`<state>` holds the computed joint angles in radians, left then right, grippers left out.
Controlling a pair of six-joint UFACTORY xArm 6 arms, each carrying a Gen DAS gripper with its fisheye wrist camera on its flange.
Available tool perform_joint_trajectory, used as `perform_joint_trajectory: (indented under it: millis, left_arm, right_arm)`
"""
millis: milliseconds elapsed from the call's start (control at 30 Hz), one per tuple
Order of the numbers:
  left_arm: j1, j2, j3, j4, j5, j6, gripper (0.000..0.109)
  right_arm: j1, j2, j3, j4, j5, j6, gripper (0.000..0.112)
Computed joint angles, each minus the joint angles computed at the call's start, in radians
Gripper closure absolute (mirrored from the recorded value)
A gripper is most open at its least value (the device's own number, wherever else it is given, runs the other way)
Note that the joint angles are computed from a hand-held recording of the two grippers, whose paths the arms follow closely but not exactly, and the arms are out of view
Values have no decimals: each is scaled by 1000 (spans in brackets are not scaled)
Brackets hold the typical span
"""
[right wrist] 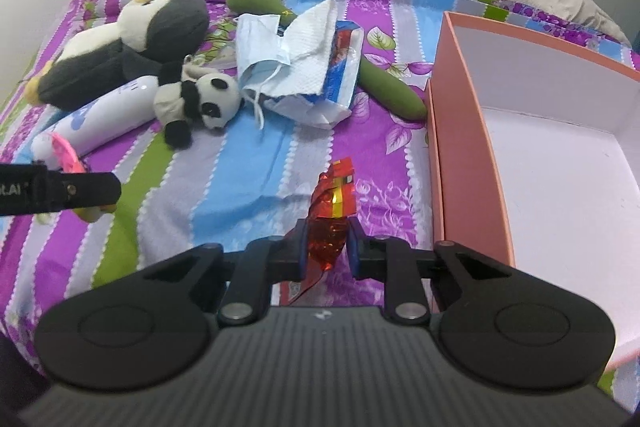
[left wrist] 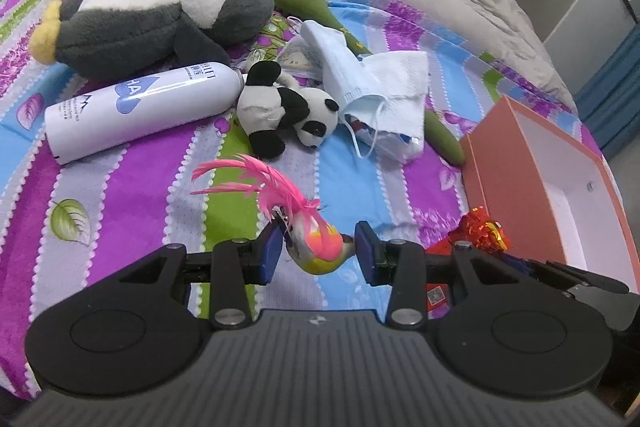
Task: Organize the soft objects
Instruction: 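Carry the bird with the left tool while the right tool carries the candy over the pink box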
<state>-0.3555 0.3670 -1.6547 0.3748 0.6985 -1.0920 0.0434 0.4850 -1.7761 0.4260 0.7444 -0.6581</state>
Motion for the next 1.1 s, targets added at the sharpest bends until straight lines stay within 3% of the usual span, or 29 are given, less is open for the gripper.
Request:
perform_joint_trajectory:
  millis: [633,1100]
  left_arm:
    - [-94,-236,193,77,16,-21,63]
    - [-167,-277,200,115,33,-32,63]
  right_arm:
    - [-29,-315,283,150,-21,-124,89]
    - [-73,-444,394,210,-29,-171,89]
